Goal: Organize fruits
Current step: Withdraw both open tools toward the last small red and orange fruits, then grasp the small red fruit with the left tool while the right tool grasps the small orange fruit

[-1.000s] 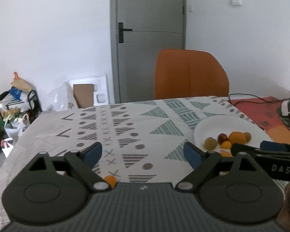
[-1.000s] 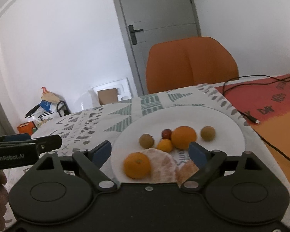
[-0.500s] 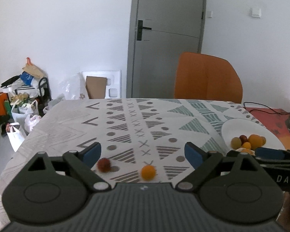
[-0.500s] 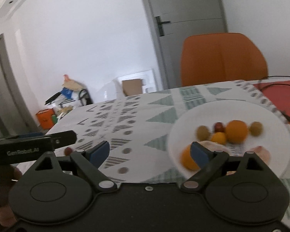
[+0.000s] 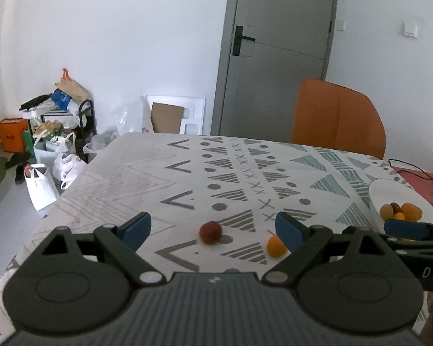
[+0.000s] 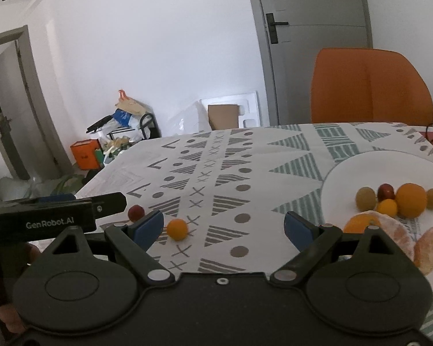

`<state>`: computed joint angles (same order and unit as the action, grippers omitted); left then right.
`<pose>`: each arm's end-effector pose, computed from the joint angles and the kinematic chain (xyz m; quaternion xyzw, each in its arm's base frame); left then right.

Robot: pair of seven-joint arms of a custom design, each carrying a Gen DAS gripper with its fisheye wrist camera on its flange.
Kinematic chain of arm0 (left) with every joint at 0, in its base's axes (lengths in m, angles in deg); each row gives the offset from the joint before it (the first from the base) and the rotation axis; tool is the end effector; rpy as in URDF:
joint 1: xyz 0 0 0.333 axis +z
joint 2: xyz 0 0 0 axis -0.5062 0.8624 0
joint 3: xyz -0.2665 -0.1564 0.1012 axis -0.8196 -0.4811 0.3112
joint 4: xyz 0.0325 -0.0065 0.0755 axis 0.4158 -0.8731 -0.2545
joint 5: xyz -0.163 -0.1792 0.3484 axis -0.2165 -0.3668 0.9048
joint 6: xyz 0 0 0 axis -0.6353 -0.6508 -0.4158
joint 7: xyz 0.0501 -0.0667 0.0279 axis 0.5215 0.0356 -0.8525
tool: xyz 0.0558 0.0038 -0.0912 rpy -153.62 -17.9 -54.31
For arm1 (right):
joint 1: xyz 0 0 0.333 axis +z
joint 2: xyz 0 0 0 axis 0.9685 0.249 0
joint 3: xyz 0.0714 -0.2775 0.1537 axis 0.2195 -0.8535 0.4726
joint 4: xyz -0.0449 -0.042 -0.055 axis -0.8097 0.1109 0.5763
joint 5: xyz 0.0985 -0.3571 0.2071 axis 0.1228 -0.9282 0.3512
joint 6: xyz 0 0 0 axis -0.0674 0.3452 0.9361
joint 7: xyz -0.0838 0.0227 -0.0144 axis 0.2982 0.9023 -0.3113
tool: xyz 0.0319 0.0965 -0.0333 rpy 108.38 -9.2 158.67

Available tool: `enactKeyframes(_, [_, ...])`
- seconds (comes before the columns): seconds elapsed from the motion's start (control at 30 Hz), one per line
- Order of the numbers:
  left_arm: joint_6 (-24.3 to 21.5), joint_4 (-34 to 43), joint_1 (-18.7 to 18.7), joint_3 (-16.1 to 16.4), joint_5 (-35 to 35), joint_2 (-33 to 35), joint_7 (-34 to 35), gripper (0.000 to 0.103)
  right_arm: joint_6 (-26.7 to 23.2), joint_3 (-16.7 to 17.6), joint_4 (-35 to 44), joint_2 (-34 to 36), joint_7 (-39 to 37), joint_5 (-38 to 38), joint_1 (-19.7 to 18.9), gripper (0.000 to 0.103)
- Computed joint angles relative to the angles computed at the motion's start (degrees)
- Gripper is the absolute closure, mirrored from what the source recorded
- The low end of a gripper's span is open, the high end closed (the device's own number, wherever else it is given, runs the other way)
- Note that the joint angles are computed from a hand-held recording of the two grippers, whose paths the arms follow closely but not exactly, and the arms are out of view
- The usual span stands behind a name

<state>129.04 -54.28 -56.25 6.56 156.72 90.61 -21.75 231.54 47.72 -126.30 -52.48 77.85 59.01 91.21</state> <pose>0.5482 -0.4140 0.3828 -0.6162 0.6143 -0.3891 0.3026 0.5365 0.2010 0.3703 -0.6327 0.5823 -0.2444 0.4482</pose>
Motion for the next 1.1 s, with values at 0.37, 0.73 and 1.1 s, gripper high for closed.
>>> enactKeyframes(0.37, [0.7, -1.1, 1.4, 0.3, 1.5, -0.2, -3.6, 0.013, -3.8, 0.7, 3.8, 2.4, -3.7, 1.2, 0.8, 0.02])
enactKeyframes(0.73, [2.1, -1.9, 2.9, 0.5, 2.7, -0.5, -6.1, 0.014, -9.0, 3.9, 8.2, 5.7, -0.9, -1.5, -2.2, 0.039])
enactKeyframes(1.1, [2.6, -0.6, 2.9, 0.8, 1.2, 0.6, -3.6, 0.015, -6.1, 10.4, 10.6, 10.4, 2.3, -9.7, -9.9, 0.081])
